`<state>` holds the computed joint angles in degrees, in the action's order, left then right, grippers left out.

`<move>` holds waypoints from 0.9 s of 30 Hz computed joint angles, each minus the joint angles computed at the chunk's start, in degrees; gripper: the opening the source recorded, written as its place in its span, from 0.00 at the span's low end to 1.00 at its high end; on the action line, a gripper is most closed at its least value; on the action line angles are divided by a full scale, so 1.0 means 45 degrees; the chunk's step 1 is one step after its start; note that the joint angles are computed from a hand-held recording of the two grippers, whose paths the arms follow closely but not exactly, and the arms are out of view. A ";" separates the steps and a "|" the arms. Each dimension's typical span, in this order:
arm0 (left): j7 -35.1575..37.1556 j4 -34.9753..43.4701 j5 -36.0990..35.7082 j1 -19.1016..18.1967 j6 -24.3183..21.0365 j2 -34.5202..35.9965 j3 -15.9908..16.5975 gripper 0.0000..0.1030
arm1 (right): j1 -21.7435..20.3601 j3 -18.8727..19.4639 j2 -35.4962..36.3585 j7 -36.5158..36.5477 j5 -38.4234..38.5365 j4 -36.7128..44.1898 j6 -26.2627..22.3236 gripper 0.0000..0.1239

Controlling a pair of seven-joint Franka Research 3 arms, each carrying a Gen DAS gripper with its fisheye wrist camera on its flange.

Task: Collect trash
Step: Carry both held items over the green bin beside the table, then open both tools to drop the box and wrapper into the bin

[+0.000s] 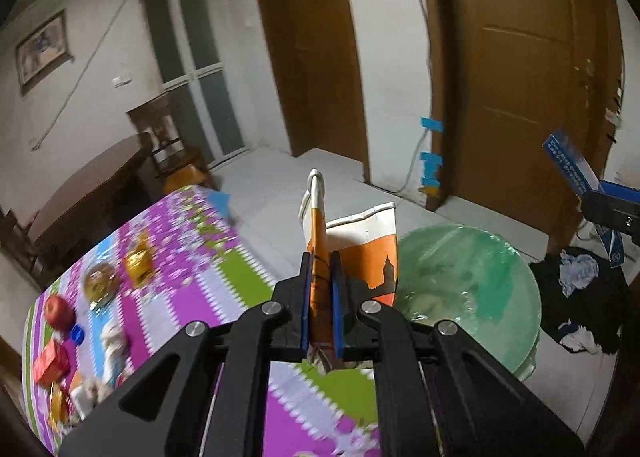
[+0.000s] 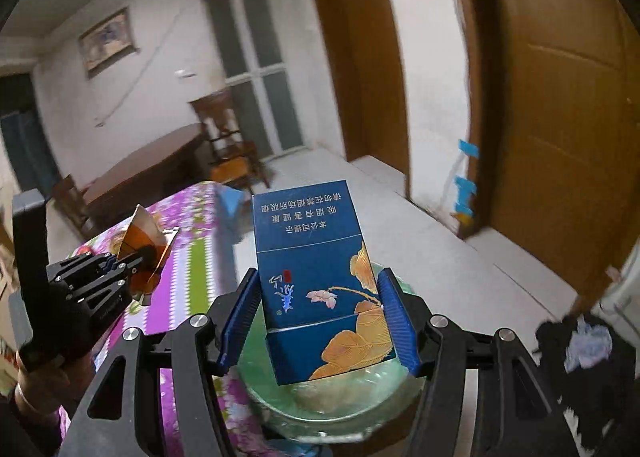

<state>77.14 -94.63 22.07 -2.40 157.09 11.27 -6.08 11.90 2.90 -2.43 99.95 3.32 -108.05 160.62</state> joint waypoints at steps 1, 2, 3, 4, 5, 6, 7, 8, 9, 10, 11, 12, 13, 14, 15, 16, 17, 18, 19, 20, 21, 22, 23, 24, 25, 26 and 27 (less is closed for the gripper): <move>0.0132 0.0234 0.0009 -0.0026 -0.0076 0.0204 -0.0041 0.07 | -0.0048 0.0006 0.0021 0.0370 -0.0300 -0.0009 -0.0109 0.50; 0.0379 0.0584 -0.0008 -0.0082 -0.0220 0.0504 -0.0124 0.07 | -0.0132 -0.0056 0.0142 0.0629 -0.0466 0.0173 -0.0423 0.50; 0.0781 0.0910 -0.0199 -0.0086 -0.0379 0.0790 -0.0261 0.07 | -0.0171 -0.0098 0.0219 0.0836 -0.0541 0.0310 -0.0742 0.50; 0.1455 0.1287 -0.0669 -0.0001 -0.0638 0.1104 -0.0508 0.07 | -0.0178 -0.0124 0.0357 0.0921 -0.0520 0.0434 -0.0906 0.50; 0.2068 0.1654 -0.1172 0.0081 -0.0950 0.1375 -0.0729 0.07 | -0.0182 -0.0156 0.0536 0.1013 -0.0512 0.0629 -0.1173 0.50; 0.2780 0.2076 -0.1781 0.0194 -0.1379 0.1673 -0.0988 0.07 | -0.0205 -0.0220 0.0748 0.1061 -0.0554 0.0960 -0.1651 0.50; 0.3538 0.2588 -0.2432 0.0310 -0.1934 0.2028 -0.1254 0.07 | -0.0173 -0.0240 0.0930 0.1166 -0.0658 0.1140 -0.1847 0.50; 0.4131 0.3157 -0.2942 0.0349 -0.2528 0.2432 -0.1423 0.07 | -0.0160 -0.0283 0.1153 0.1181 -0.0683 0.1416 -0.2211 0.50; 0.4417 0.3572 -0.3142 0.0268 -0.2920 0.2745 -0.1412 0.07 | -0.0138 -0.0317 0.1414 0.1161 -0.0658 0.1715 -0.2567 0.50; 0.4700 0.3916 -0.3322 0.0213 -0.3243 0.3001 -0.1405 0.07 | -0.0091 -0.0341 0.1557 0.1176 -0.0658 0.1817 -0.2783 0.50; 0.5084 0.4317 -0.3593 0.0213 -0.3616 0.3311 -0.1472 0.07 | -0.0027 -0.0359 0.1670 0.1237 -0.0721 0.1834 -0.2896 0.50; 0.5346 0.4623 -0.3786 0.0196 -0.3941 0.3537 -0.1479 0.07 | 0.0039 -0.0373 0.1885 0.1297 -0.0785 0.1987 -0.3016 0.50; 0.5414 0.4842 -0.3820 0.0093 -0.4169 0.3708 -0.1399 0.07 | 0.0115 -0.0397 0.2184 0.1355 -0.0900 0.2267 -0.3279 0.50; 0.5356 0.4980 -0.3697 -0.0057 -0.4285 0.3854 -0.1242 0.07 | 0.0216 -0.0413 0.2547 0.1434 -0.1004 0.2599 -0.3437 0.50; 0.5328 0.4964 -0.3612 -0.0146 -0.4296 0.3901 -0.1137 0.07 | 0.0346 -0.0442 0.2984 0.1549 -0.1146 0.3033 -0.3612 0.50; 0.5250 0.4909 -0.3538 -0.0218 -0.4302 0.3921 -0.1045 0.07 | 0.0451 -0.0488 0.3337 0.1609 -0.1229 0.3107 -0.3408 0.50; 0.5187 0.4873 -0.3517 -0.0248 -0.4323 0.3930 -0.0995 0.07 | 0.0573 -0.0565 0.3560 0.1698 -0.1370 0.3305 -0.3492 0.50; 0.5136 0.4841 -0.3531 -0.0255 -0.4364 0.3945 -0.0971 0.07 | 0.0692 -0.0636 0.3756 0.1782 -0.1513 0.3457 -0.3527 0.50; 0.5098 0.4722 -0.3551 -0.0250 -0.4343 0.3886 -0.0963 0.08 | 0.0806 -0.0714 0.3895 0.1857 -0.1686 0.3580 -0.3594 0.50; 0.4912 0.4600 -0.3410 -0.0326 -0.4304 0.3844 -0.0856 0.17 | 0.1011 -0.0855 0.4142 0.2005 -0.2169 0.3883 -0.3832 0.52; 0.4717 0.4677 -0.3265 -0.0408 -0.4393 0.3882 -0.0760 0.23 | 0.1190 -0.0963 0.4365 0.2078 -0.2596 0.4113 -0.3924 0.56; 0.4581 0.4506 -0.3241 -0.0389 -0.4250 0.3798 -0.0735 0.32 | 0.1334 -0.1082 0.4487 0.2311 -0.2905 0.4130 -0.3806 0.64; 0.4520 0.4605 -0.3223 -0.0367 -0.4244 0.3853 -0.0725 0.33 | 0.1440 -0.1175 0.4515 0.2520 -0.3128 0.4120 -0.3707 0.64; 0.4441 0.4568 -0.3185 -0.0359 -0.4233 0.3825 -0.0708 0.33 | 0.1421 -0.1154 0.4543 0.2493 -0.3075 0.4118 -0.3644 0.64; 0.4381 0.4536 -0.3153 -0.0352 -0.4231 0.3793 -0.0704 0.33 | 0.1348 -0.1066 0.4591 0.2372 -0.2827 0.4161 -0.3596 0.64; 0.4320 0.4440 -0.3133 -0.0332 -0.4162 0.3725 -0.0700 0.33 | 0.1357 -0.1071 0.4608 0.2408 -0.2769 0.4164 -0.3528 0.64; 0.4243 0.4365 -0.3093 -0.0334 -0.4103 0.3671 -0.0690 0.33 | 0.1392 -0.1106 0.4614 0.2461 -0.2804 0.4153 -0.3478 0.64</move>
